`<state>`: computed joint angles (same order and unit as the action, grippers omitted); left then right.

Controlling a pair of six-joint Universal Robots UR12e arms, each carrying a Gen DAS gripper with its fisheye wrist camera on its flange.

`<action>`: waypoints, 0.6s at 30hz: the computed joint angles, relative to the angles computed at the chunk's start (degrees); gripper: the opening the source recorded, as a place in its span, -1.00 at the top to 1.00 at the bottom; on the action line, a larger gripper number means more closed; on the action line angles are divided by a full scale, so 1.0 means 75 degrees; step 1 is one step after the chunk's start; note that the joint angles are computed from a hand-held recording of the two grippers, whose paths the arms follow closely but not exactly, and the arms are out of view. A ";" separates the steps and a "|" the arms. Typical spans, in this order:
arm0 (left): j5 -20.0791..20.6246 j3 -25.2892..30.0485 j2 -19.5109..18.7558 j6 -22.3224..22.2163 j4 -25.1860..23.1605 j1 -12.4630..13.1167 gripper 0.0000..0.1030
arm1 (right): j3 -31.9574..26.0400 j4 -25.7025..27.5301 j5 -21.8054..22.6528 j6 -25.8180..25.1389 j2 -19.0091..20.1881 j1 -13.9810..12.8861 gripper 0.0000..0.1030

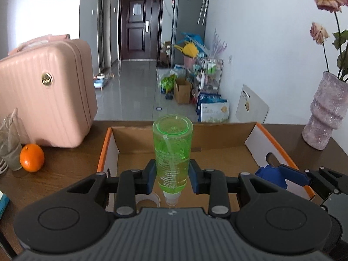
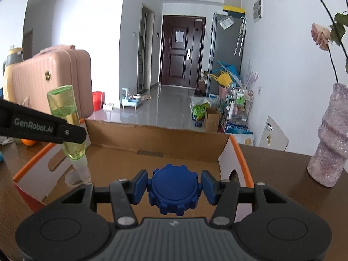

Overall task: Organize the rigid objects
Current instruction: 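Open both grippers to drop the spray bottle and blue cap into the box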

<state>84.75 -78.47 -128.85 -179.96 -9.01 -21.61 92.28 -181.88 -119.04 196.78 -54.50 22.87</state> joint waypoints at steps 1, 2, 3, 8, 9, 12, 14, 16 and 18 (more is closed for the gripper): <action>-0.0020 0.0025 -0.0007 0.0024 -0.0107 0.0005 0.38 | -0.0008 0.0035 0.0014 0.0020 0.0004 -0.0010 -0.03; -0.0035 0.0042 -0.0012 0.0056 -0.0194 0.0008 0.37 | -0.0002 0.0071 0.0033 0.0046 0.0001 -0.0015 -0.03; -0.0056 0.0060 -0.0019 0.0085 -0.0292 0.0008 0.37 | 0.0001 0.0103 0.0052 0.0055 -0.0001 -0.0016 -0.03; -0.0004 0.0258 -0.0086 0.0358 -0.1053 -0.0037 0.37 | -0.0005 0.0318 0.0142 0.0067 0.0001 -0.0026 -0.03; 0.0001 0.0286 -0.0092 0.0381 -0.1178 -0.0042 0.35 | -0.0002 0.0379 0.0161 0.0075 -0.0012 -0.0037 -0.03; 0.0125 0.0219 -0.0071 0.0357 -0.0990 -0.0063 -0.47 | -0.0022 0.0576 0.0151 0.0194 -0.0023 -0.0063 -0.04; 0.0316 0.0062 -0.0033 0.0277 -0.0461 -0.0088 -0.83 | -0.0001 0.0560 0.0112 0.0314 -0.0034 -0.0075 -0.42; 0.0335 -0.0039 0.0012 0.0248 -0.0160 -0.0080 -0.94 | 0.0019 0.0460 -0.0037 0.0424 -0.0035 -0.0069 -0.81; 0.0266 -0.0093 0.0044 0.0109 -0.0015 -0.0050 -1.00 | 0.0046 0.0387 -0.0190 0.0546 -0.0041 -0.0063 -0.97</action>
<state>86.75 -79.18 -128.51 -179.15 -9.13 -21.99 92.62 -178.98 -120.47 200.87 -54.80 22.40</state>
